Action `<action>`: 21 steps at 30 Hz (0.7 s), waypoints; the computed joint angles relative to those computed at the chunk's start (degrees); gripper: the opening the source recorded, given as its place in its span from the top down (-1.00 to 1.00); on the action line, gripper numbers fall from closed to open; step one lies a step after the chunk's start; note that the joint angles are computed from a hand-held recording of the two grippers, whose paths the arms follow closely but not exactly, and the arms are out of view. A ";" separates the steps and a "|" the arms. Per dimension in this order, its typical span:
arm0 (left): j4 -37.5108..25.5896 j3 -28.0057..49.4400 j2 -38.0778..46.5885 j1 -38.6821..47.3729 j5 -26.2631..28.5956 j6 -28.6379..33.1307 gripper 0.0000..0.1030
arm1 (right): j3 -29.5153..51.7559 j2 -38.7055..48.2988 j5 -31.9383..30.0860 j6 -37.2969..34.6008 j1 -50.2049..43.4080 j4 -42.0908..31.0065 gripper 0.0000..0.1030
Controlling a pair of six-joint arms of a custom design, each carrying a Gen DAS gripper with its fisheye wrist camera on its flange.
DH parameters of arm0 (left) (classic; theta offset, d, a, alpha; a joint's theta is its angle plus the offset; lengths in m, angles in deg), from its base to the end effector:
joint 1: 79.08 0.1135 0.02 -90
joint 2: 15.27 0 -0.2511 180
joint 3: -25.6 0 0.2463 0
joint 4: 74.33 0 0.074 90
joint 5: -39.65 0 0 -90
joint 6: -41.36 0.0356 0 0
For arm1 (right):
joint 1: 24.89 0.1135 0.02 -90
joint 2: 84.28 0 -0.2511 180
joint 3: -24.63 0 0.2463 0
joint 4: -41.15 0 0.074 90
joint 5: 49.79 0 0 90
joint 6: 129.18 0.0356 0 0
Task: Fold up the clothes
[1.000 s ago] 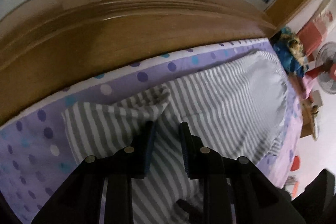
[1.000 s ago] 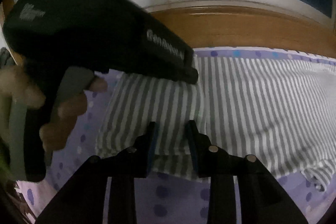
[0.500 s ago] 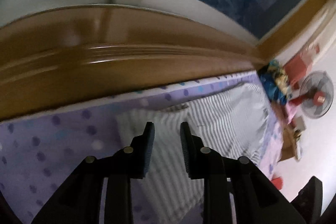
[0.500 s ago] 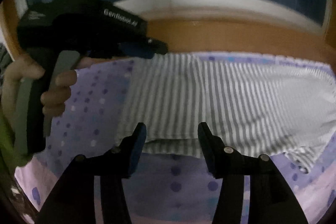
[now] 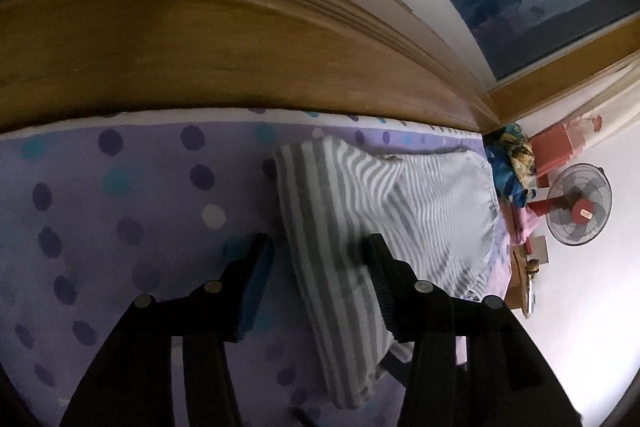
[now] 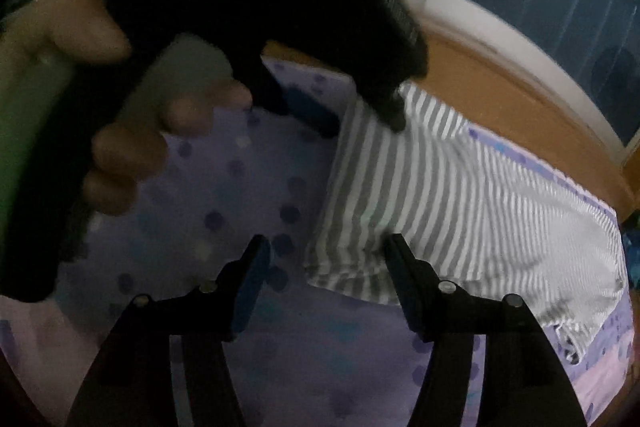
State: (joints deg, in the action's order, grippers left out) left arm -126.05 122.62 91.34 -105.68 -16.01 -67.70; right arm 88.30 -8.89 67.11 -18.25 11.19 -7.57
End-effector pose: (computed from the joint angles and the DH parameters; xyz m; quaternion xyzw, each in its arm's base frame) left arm 0.3346 -0.1900 0.2224 0.1338 0.9188 -0.3554 0.1072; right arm 0.2115 0.1342 0.2145 -0.0651 0.9400 -0.0792 0.3254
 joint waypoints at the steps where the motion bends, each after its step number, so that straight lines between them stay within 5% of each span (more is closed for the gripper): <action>1: 0.42 0.04 0.32 0.10 0.45 0.02 0.02 | -0.64 0.13 -0.38 0.26 -0.69 1.05 -0.18; 3: 2.93 -1.26 -0.10 -0.03 0.54 -0.35 0.03 | -1.07 -0.39 -2.77 1.22 -2.84 1.83 -0.04; 5: 3.73 -1.71 -0.63 -0.99 -1.28 0.11 0.39 | -0.99 -0.44 -1.54 2.06 -3.52 1.52 0.30; 9: 2.66 -1.22 -2.19 -2.90 -4.73 -0.45 0.51 | -2.75 -4.77 -6.14 3.22 -7.05 2.07 0.70; 14: -1.05 2.44 -4.36 -5.47 -9.08 -1.47 0.57 | -5.38 -13.08 -9.87 2.74 -10.18 2.94 0.76; 21: -6.92 12.58 -2.56 -11.42 -15.67 -3.26 0.57 | -8.04 -26.43 -24.80 -1.07 -23.35 1.18 0.76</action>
State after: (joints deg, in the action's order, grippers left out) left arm -132.97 135.20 88.78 -117.10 -31.68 -70.96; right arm 80.26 -35.32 42.31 -19.32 -12.17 -6.39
